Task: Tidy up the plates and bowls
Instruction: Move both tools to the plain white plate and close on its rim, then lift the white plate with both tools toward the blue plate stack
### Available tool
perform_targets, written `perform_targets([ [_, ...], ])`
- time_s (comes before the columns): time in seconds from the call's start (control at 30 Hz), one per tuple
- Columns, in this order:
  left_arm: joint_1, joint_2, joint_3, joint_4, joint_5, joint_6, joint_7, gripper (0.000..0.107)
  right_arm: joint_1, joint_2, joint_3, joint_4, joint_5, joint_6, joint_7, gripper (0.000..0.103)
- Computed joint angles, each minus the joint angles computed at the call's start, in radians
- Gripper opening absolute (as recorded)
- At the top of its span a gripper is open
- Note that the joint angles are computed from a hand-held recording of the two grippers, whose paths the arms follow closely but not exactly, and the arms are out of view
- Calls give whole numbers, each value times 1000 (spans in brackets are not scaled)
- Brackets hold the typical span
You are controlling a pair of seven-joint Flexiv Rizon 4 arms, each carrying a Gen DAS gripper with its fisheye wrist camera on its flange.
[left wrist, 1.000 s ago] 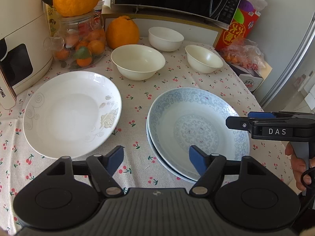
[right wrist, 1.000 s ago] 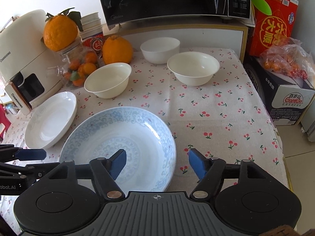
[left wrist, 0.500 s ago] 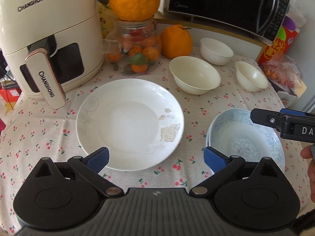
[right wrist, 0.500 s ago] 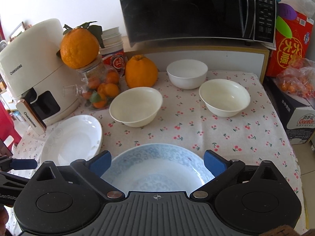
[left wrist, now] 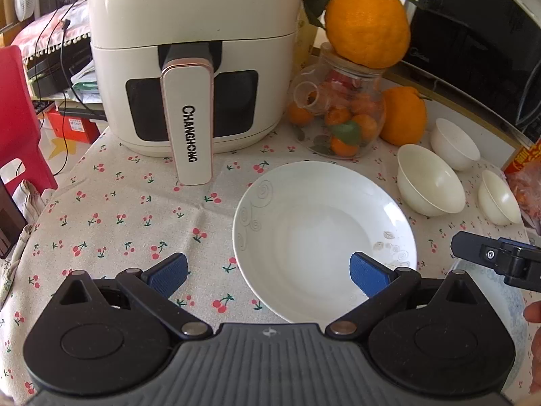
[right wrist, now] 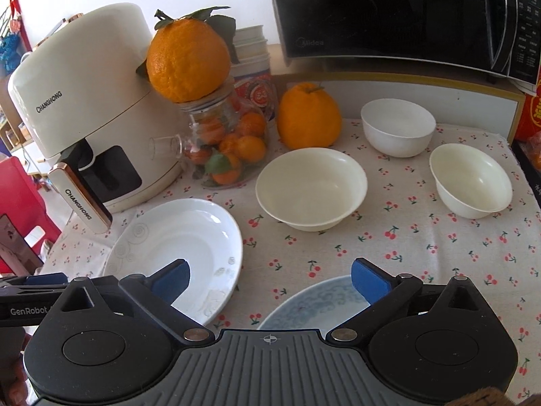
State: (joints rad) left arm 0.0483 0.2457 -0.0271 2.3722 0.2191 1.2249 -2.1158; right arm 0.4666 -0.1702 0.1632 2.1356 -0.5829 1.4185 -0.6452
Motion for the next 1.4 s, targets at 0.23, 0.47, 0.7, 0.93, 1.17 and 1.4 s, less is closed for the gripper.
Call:
perform_targets([
  [0.23,-6,-35,24,31,-87,84,-52,100,-62,-84,152,-99,374,16,-214,102],
  [0.47,-120,-78,86,91,-369,224,57,93,-65,-144,190,-167,550,33,-250,102],
  [0.7,-210,-104,110,136,-653,284,122,67,-101,-194,249,-223,668,24,-298,102],
  [0.93,-299,-124,115,162,-913,338,231,50,-77,-205,223,-228,683,31,-300,93],
  [1.17,-284,-132,98,172,-926,351,215,39,-9,-198,128,-197,587,51,-213,62],
  [1.4,-208,-125,78,171,-776,320,116,29,55,-186,26,-159,421,47,-131,39],
])
